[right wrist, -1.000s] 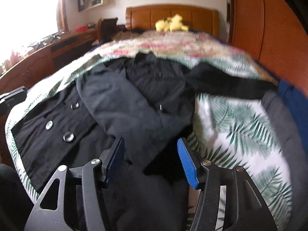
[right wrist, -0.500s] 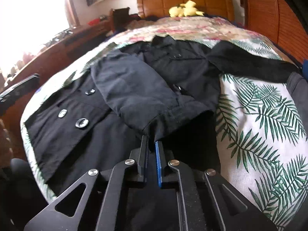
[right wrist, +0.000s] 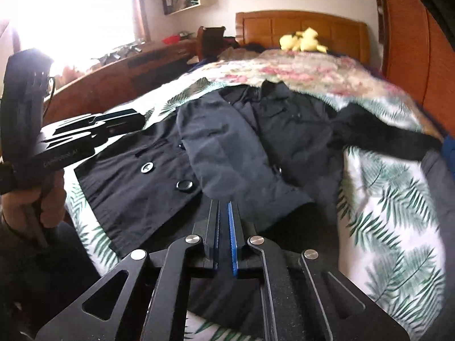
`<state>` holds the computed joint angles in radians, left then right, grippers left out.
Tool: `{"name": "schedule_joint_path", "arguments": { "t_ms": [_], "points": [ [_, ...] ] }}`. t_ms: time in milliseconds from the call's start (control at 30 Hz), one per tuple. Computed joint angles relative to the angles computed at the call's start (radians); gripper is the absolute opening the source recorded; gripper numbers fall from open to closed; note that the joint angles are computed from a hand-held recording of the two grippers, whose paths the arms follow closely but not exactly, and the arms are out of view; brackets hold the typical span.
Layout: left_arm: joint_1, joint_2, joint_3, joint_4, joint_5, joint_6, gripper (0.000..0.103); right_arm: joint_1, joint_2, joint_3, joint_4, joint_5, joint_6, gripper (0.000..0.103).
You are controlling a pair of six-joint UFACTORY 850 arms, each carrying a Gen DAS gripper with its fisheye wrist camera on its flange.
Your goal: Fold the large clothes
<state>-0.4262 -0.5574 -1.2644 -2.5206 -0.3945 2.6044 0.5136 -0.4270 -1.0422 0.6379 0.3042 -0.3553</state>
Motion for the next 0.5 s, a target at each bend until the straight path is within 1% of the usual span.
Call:
{"name": "schedule_joint_path", "arguments": {
  "t_ms": [33,100,133,167,200,300,400,433,500],
  "points": [
    [0.000,0.001,0.001,-0.001,-0.001,0.002,0.023,-0.002,0.000,-0.002,-0.011,0.004,0.006,0.013],
    [0.000,0.003,0.006,-0.007,-0.008,0.009,0.023,-0.007,-0.012,-0.020,0.067,0.009,-0.064,0.034],
    [-0.001,0.003,0.007,-0.013,-0.008,0.016,0.023,-0.011,-0.022,-0.033,0.108,0.011,-0.103,0.038],
    [-0.002,0.003,0.007,-0.018,-0.007,0.021,0.023,-0.013,-0.029,-0.039,0.122,0.015,-0.118,0.044],
    [-0.003,0.003,0.008,-0.023,-0.005,0.027,0.023,-0.019,-0.041,-0.052,0.140,0.019,-0.140,0.047],
    [-0.006,0.000,0.003,-0.033,0.003,0.037,0.023,-0.048,-0.079,-0.091,0.130,-0.014,-0.138,0.048],
    [-0.009,-0.001,0.001,-0.032,0.009,0.037,0.023,-0.081,-0.130,-0.142,0.088,-0.072,-0.103,0.048],
    [-0.009,-0.001,0.001,-0.034,0.009,0.041,0.023,-0.088,-0.144,-0.158,0.098,-0.089,-0.113,0.048],
    [-0.011,-0.002,0.001,-0.042,0.011,0.053,0.023,-0.100,-0.176,-0.190,0.180,-0.111,-0.200,0.048]
  ]
}}
